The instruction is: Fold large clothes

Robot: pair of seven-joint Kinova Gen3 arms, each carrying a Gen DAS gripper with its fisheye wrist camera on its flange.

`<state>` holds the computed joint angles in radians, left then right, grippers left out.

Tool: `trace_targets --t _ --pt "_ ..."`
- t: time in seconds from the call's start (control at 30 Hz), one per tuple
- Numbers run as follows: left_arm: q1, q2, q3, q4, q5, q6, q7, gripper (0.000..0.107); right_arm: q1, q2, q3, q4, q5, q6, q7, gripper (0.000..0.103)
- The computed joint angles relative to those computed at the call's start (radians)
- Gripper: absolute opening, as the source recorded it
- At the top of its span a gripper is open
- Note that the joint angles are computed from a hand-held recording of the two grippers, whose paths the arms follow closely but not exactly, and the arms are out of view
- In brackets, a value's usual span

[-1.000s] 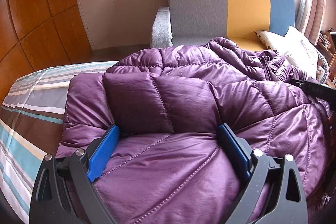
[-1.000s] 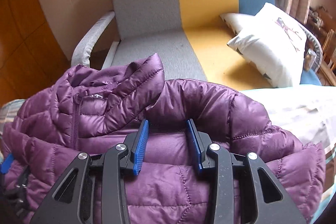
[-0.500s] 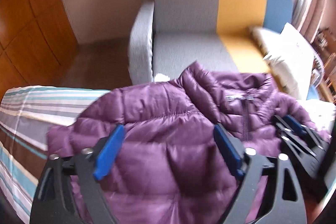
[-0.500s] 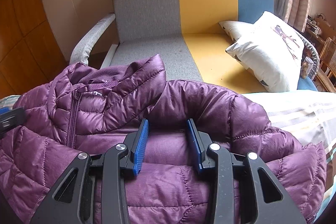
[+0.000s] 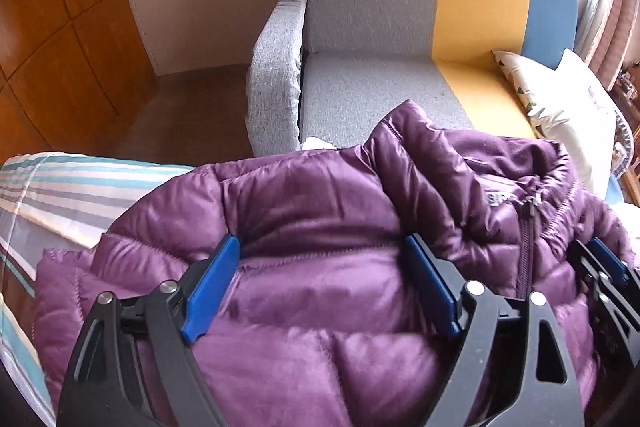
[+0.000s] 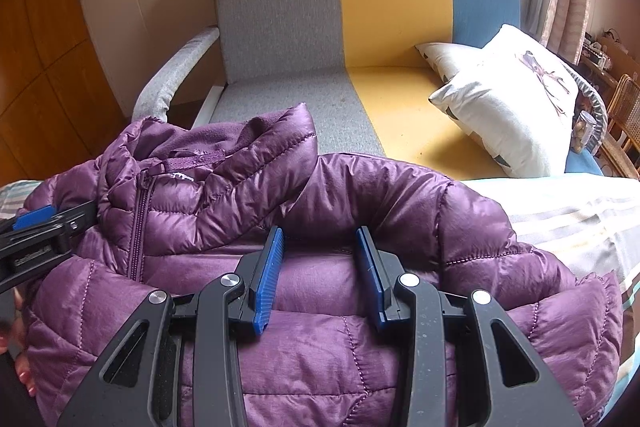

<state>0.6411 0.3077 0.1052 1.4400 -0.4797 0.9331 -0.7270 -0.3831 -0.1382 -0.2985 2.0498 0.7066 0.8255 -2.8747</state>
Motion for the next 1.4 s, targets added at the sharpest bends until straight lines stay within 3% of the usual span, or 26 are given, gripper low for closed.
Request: trace_targets --t 0.07,0.1,0.2,0.3,0.4,0.67,0.97,1.4 --pt "-0.009 -0.056 0.013 0.057 -0.009 -0.031 0.033 0.090 0.000 0.003 0.009 -0.011 -0.019 0.002 0.026 0.039" --pt "0.001 -0.089 0.010 0.088 -0.034 -0.048 0.073 0.096 0.002 -0.001 0.020 -0.015 -0.041 -0.007 0.053 0.043" --pt "0.035 -0.184 -0.001 0.171 -0.118 -0.087 0.166 0.098 0.009 -0.029 0.050 -0.029 -0.120 -0.028 0.158 0.060" --pt "0.017 -0.256 0.057 0.224 -0.180 -0.052 0.201 0.100 0.026 -0.076 -0.009 -0.044 -0.101 0.029 0.158 0.060" --pt "-0.007 -0.323 0.100 0.282 -0.178 -0.031 0.199 0.100 0.033 -0.145 -0.033 -0.042 -0.150 0.054 0.196 0.060" --pt "-0.054 -0.496 0.219 0.426 -0.087 0.055 0.201 0.101 0.034 -0.355 -0.117 0.000 -0.339 0.149 0.277 0.060" --pt "-0.082 -0.686 0.368 0.541 0.009 0.164 0.148 0.101 0.051 -0.609 -0.183 -0.009 -0.548 0.352 0.373 0.060" --pt "-0.150 -1.006 0.443 0.646 0.210 0.297 0.067 0.101 0.121 -0.938 -0.232 -0.069 -0.798 0.735 0.461 0.060"
